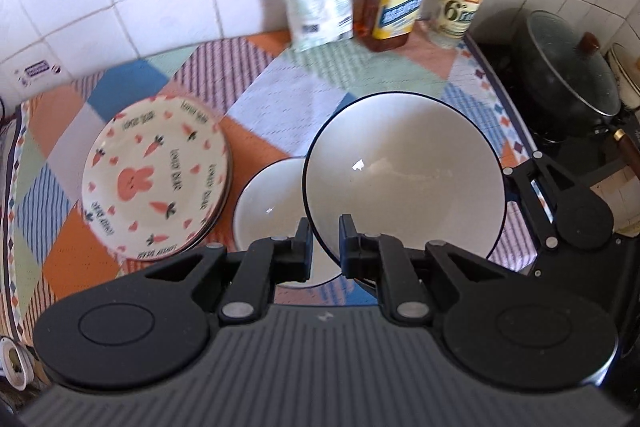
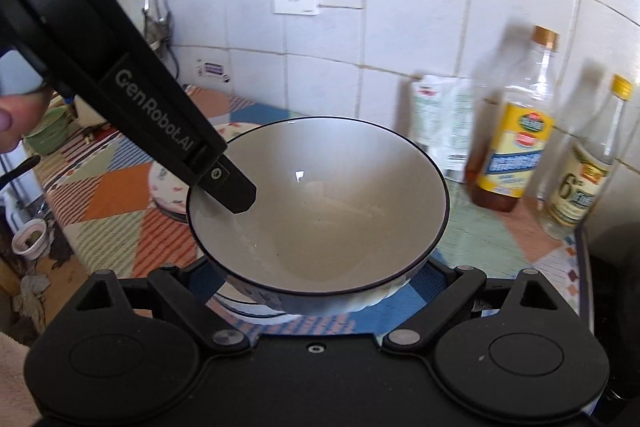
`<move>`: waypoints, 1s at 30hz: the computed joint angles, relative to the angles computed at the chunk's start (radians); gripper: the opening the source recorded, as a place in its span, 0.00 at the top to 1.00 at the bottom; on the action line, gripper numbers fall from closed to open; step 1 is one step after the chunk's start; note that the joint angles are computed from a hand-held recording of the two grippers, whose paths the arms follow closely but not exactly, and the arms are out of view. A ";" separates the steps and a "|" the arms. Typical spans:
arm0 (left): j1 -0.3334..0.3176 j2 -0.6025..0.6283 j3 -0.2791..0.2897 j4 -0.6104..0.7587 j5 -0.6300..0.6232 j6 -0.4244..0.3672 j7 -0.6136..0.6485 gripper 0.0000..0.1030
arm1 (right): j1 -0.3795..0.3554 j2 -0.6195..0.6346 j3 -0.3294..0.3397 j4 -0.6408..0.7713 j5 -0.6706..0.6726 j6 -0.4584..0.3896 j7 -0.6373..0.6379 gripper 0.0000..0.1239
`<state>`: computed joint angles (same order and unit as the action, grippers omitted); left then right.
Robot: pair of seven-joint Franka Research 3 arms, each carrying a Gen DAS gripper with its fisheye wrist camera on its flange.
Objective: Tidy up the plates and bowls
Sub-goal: 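Lift the white bowl with both tools and carry it over the nested bowls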
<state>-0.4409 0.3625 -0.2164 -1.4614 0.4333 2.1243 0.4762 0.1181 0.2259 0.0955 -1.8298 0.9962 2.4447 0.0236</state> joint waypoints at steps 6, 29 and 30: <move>0.016 -0.021 -0.003 -0.044 -0.028 -0.019 -0.021 0.89 | 0.013 0.013 0.003 0.005 -0.051 -0.033 0.026 0.22; 0.080 -0.026 -0.002 -0.144 -0.103 0.036 -0.027 0.89 | 0.009 0.147 0.013 0.197 -0.273 -0.247 0.154 0.24; 0.085 -0.025 -0.004 -0.149 -0.114 0.042 -0.026 0.89 | 0.009 0.152 0.013 0.205 -0.283 -0.256 0.155 0.24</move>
